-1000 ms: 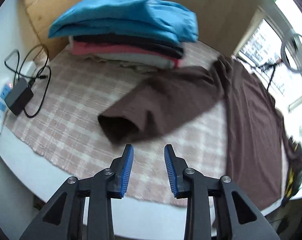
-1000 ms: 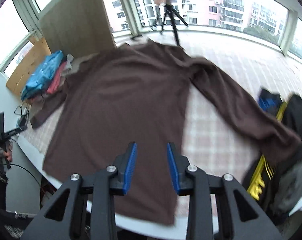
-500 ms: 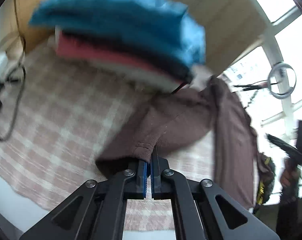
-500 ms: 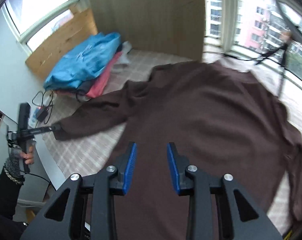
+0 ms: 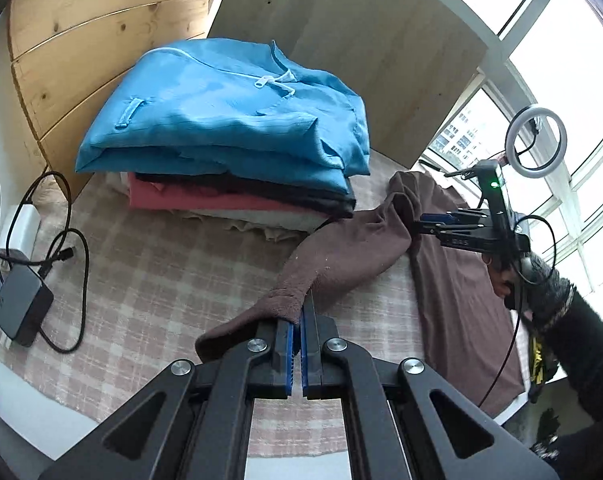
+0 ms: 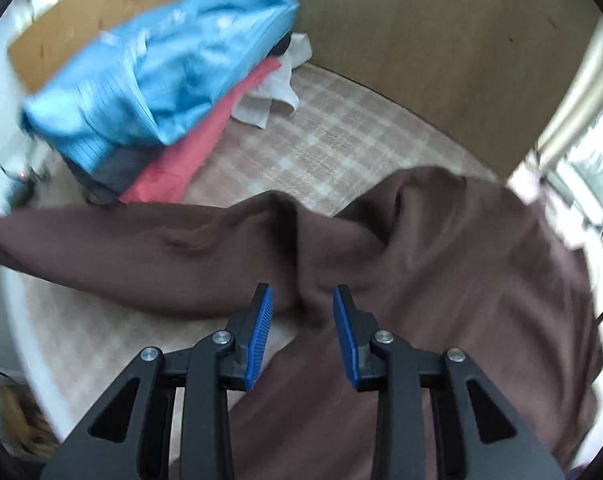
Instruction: Fold clothes
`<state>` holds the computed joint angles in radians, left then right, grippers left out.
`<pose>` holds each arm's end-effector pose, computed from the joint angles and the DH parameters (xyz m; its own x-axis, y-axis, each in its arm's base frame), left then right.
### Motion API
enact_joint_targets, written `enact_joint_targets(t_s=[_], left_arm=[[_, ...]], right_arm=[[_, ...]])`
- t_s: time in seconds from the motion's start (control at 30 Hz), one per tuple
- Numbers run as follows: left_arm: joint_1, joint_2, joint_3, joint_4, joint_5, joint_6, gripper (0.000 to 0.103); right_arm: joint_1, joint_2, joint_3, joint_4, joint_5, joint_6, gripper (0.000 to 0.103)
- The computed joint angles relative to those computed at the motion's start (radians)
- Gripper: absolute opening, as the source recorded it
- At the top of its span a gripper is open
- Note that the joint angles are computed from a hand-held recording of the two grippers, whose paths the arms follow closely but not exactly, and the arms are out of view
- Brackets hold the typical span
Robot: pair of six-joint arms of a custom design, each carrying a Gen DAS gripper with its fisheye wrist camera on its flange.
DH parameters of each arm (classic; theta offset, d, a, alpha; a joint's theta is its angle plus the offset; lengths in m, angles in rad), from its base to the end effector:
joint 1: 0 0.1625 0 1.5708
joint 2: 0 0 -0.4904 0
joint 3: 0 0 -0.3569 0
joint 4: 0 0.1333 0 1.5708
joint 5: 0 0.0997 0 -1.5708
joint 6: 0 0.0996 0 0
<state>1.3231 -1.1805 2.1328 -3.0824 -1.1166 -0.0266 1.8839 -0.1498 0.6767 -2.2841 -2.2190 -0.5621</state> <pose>0.0428 -0.5529 0.3023 -0.9335 -0.0272 -0.3576 0.1831 0.8213 -0.5403 0.3487 -0.8395 -0.0033 -0.5096 -0.6160 0.6008 -0.6787 0.7169 0.1594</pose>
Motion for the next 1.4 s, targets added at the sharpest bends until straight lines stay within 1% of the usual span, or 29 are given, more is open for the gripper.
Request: enact_joint_targets(t_s=[0.03, 0.07, 0.1, 0.17, 0.2, 0.27, 0.3, 0.33, 0.37, 0.4, 0.5, 0.53, 0.63, 0.67, 0.7, 0.73, 0.77, 0.87, 0.93, 1.0, 1.03, 1.07, 1.1, 1.13, 1.2, 1.23, 1.27, 1.33, 1.4], left_arm=[[0.003, 0.006, -0.008, 0.001, 0.005, 0.011, 0.001], [0.002, 0.007, -0.015, 0.006, 0.015, 0.019, 0.001], [-0.002, 0.007, -0.020, 0.011, 0.032, 0.026, 0.001], [-0.030, -0.004, -0.017, 0.000, 0.096, 0.052, 0.001], [-0.058, -0.015, 0.012, -0.044, 0.145, 0.077, 0.001], [-0.123, -0.039, 0.128, -0.169, 0.230, 0.124, 0.001], [-0.137, -0.050, 0.194, -0.180, 0.228, 0.094, 0.002], [-0.135, -0.057, 0.234, -0.149, 0.198, 0.035, 0.002], [-0.125, -0.056, 0.262, -0.112, 0.164, -0.015, 0.003], [-0.118, -0.041, 0.290, -0.065, 0.153, -0.069, 0.004], [-0.100, -0.010, 0.318, 0.016, 0.147, -0.160, 0.004], [-0.089, -0.016, 0.323, 0.025, 0.127, -0.194, 0.004], [-0.090, -0.062, 0.346, -0.022, 0.093, -0.229, 0.005], [-0.099, -0.074, 0.353, -0.039, 0.108, -0.233, 0.011], [-0.109, -0.078, 0.357, -0.054, 0.136, -0.240, 0.023], [-0.121, -0.071, 0.355, -0.072, 0.184, -0.256, 0.030], [-0.115, -0.062, 0.345, -0.084, 0.196, -0.255, 0.036], [-0.072, -0.002, 0.270, -0.049, 0.190, -0.209, 0.042], [-0.055, 0.046, 0.210, 0.022, 0.204, -0.191, 0.042], [-0.043, 0.086, 0.173, 0.081, 0.229, -0.183, 0.037], [-0.044, 0.106, 0.167, 0.082, 0.250, -0.173, 0.037], [-0.054, 0.115, 0.174, 0.040, 0.263, -0.136, 0.015], [-0.051, 0.112, 0.167, 0.041, 0.235, -0.125, 0.003], [-0.057, 0.110, 0.165, 0.040, 0.242, -0.129, 0.003], [-0.079, 0.098, 0.165, 0.035, 0.296, -0.113, 0.003], [-0.090, 0.069, 0.160, 0.023, 0.312, -0.099, 0.003], [-0.099, 0.048, 0.160, -0.006, 0.333, -0.093, 0.003], [-0.125, -0.003, 0.144, -0.043, 0.393, -0.082, 0.003], [-0.144, -0.026, 0.121, -0.053, 0.433, -0.038, 0.003]], right_arm=[[-0.004, 0.022, -0.048, 0.059, -0.007, 0.013, 0.017], [-0.007, 0.036, -0.082, 0.103, -0.021, 0.026, 0.003], [-0.008, 0.038, -0.090, 0.106, -0.036, 0.022, 0.002], [-0.004, 0.006, -0.029, 0.022, -0.034, -0.023, 0.002], [-0.004, -0.033, 0.031, -0.034, -0.003, -0.038, 0.002], [-0.008, -0.124, 0.172, -0.158, 0.050, -0.050, 0.002], [-0.014, -0.161, 0.234, -0.200, 0.071, -0.063, 0.002], [-0.017, -0.185, 0.279, -0.230, 0.074, -0.083, 0.002], [-0.025, -0.205, 0.328, -0.263, 0.062, -0.110, 0.002], [-0.031, -0.213, 0.352, -0.270, 0.038, -0.124, 0.002], [-0.044, -0.211, 0.376, -0.272, 0.001, -0.154, 0.002], [-0.045, -0.209, 0.375, -0.267, -0.004, -0.158, 0.002], [-0.049, -0.204, 0.380, -0.280, -0.018, -0.207, 0.002], [-0.050, -0.198, 0.374, -0.279, -0.027, -0.221, 0.002], [-0.051, -0.196, 0.374, -0.277, -0.031, -0.229, 0.002], [-0.051, -0.197, 0.374, -0.269, -0.031, -0.231, 0.002], [-0.052, -0.195, 0.373, -0.266, -0.029, -0.234, 0.002], [-0.052, -0.190, 0.367, -0.258, -0.025, -0.241, 0.002], [-0.051, -0.191, 0.371, -0.256, -0.022, -0.241, 0.002], [-0.052, -0.194, 0.375, -0.260, -0.015, -0.242, 0.002], [-0.053, -0.196, 0.376, -0.261, -0.008, -0.240, 0.002], [-0.054, -0.198, 0.374, -0.259, 0.002, -0.231, 0.002], [-0.055, -0.197, 0.368, -0.250, 0.011, -0.217, 0.002], [-0.057, -0.196, 0.360, -0.237, 0.021, -0.202, 0.002], [-0.057, -0.191, 0.346, -0.223, 0.034, -0.184, 0.002], [-0.056, -0.187, 0.336, -0.212, 0.039, -0.177, 0.002], [-0.055, -0.184, 0.315, -0.158, 0.051, -0.158, 0.003], [-0.054, -0.177, 0.237, 0.042, 0.102, -0.110, 0.007], [-0.053, -0.161, 0.122, 0.221, 0.169, -0.064, 0.023]])
